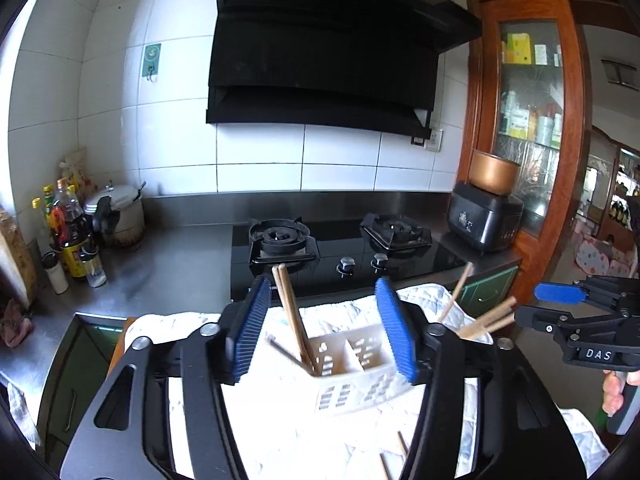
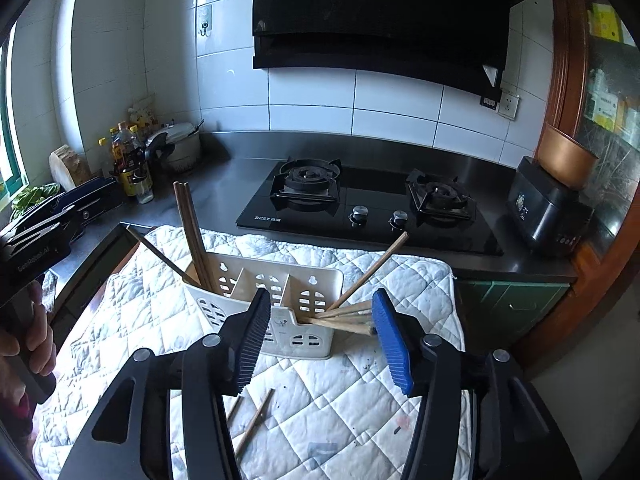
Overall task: Organize utensils
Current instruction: 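Open the right tool to release the chopstick into the caddy, then return the right tool to the cloth and grasp a remaining chopstick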
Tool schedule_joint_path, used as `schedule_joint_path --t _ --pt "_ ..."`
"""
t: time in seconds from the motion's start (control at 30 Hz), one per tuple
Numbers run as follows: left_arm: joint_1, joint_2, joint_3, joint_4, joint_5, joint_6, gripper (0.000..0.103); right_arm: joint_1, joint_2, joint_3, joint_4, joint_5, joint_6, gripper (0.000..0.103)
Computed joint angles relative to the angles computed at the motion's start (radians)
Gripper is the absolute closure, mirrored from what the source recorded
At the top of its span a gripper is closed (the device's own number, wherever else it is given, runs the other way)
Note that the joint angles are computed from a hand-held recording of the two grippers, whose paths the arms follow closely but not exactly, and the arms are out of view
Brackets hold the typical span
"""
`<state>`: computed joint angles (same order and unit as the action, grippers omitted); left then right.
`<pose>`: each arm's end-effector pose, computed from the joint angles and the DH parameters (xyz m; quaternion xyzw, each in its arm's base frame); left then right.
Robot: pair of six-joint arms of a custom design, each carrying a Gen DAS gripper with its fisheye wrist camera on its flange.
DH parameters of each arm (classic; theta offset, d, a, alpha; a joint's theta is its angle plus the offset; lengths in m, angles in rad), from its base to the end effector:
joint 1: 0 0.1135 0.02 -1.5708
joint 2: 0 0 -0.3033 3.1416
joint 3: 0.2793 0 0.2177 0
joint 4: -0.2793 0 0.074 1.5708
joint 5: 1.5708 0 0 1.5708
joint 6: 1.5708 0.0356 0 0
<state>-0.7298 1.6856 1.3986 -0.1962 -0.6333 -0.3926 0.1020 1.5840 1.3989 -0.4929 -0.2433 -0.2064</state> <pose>0.2849 -0.2266 0.3654 -0.0224 0.8287 -0.0361 0.5581 0.3227 0.0417 0.3692 -0.1893 0.8767 0.0869 0.4337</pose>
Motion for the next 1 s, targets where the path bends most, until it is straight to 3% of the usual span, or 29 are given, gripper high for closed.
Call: schedule_joint_path --t 0.07,0.17,0.27,0.4,0.63,0.8,1.0 --pt "-0.036 -0.047 -0.062 0.018 -0.032 -0.018 0.043 -0.014 -0.056 -0.073 0.028 -0.024 0.005 0.042" --pt "-0.118 -0.108 -0.149 0.018 -0.149 -0.057 0.026 -0.015 -0.146 -0.19 0.083 -0.011 -0.007 0.033" --pt "-0.197 -0.157 -0.217 -0.008 -0.224 -0.111 0.025 -0.004 -0.235 -0.299 0.131 0.007 -0.011 0.027" --pt "-0.294 -0.211 -0.298 -0.053 -0.306 -0.222 0.015 0.026 -0.337 -0.431 0.18 0.046 -0.013 0.014" --pt "-0.441 -0.259 -0.428 -0.15 -0.381 -0.484 0.01 0.065 -0.444 -0.613 0.229 0.069 0.016 0.01" --pt "-0.542 -0.214 -0.426 -0.357 -0.455 -0.729 0.009 0.092 -0.503 -0.721 0.277 0.1 0.049 0.009" --pt "-0.64 -0.127 -0.399 -0.68 -0.505 -1.115 0.008 0.113 -0.531 -0.824 0.323 0.112 0.107 0.009"
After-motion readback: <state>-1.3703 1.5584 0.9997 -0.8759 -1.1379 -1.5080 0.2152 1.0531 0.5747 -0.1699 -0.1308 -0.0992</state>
